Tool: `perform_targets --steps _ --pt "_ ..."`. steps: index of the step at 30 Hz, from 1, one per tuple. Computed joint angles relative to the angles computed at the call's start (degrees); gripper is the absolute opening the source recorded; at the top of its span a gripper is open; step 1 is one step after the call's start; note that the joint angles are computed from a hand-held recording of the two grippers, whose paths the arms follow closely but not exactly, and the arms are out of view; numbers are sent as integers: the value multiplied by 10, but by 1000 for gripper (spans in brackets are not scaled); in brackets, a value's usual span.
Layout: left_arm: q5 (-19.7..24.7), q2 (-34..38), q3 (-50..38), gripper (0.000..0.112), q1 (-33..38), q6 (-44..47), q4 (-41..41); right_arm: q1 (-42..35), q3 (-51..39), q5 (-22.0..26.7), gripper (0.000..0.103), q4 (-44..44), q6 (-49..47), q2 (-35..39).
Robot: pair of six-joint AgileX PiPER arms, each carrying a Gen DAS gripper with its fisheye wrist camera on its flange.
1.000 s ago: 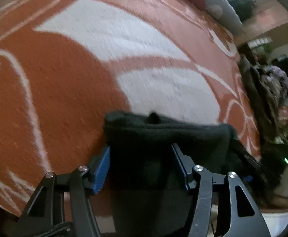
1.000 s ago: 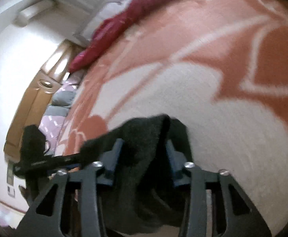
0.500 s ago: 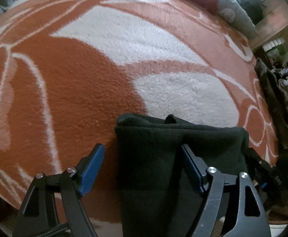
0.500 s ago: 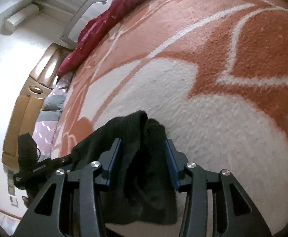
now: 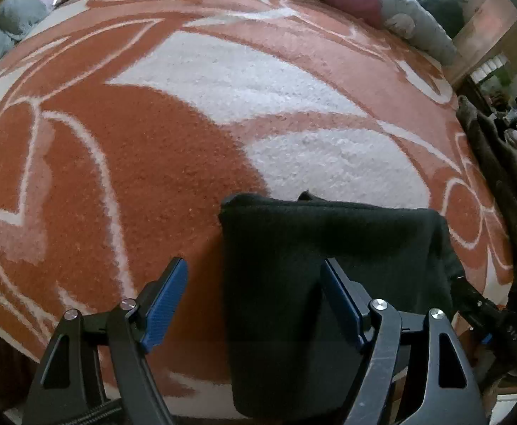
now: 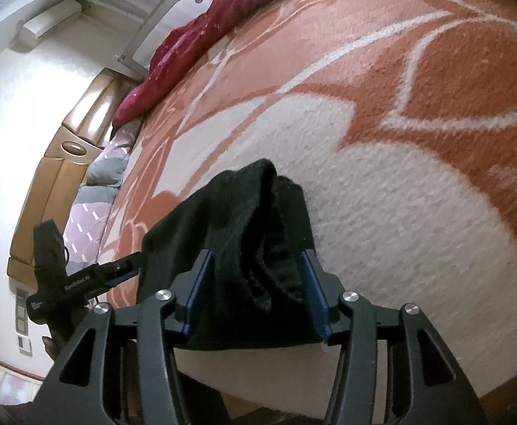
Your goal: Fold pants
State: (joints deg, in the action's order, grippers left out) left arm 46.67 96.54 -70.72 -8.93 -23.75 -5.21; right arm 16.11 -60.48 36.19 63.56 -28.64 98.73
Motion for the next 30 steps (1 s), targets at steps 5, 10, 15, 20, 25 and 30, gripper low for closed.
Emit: perform_targets --steps 5,10,15,20,25,30 --pt "11 -30 49 79 44 85 -118 25 -27 -4 58 -69 43 22" --pt "-8 -26 119 81 55 147 -206 32 1 -25 27 -60 -23 -33" --pt "-8 -1 117 84 41 143 -197 30 12 -40 27 -150 38 9" --pt "15 -40 116 81 72 184 -218 -25 15 5 29 -37 -21 -14" --pt "10 -65 109 82 110 208 -234 -45 -16 33 69 8 -48 -1" --pt "23 -30 94 82 117 245 -249 -10 -86 52 69 -60 -12 61"
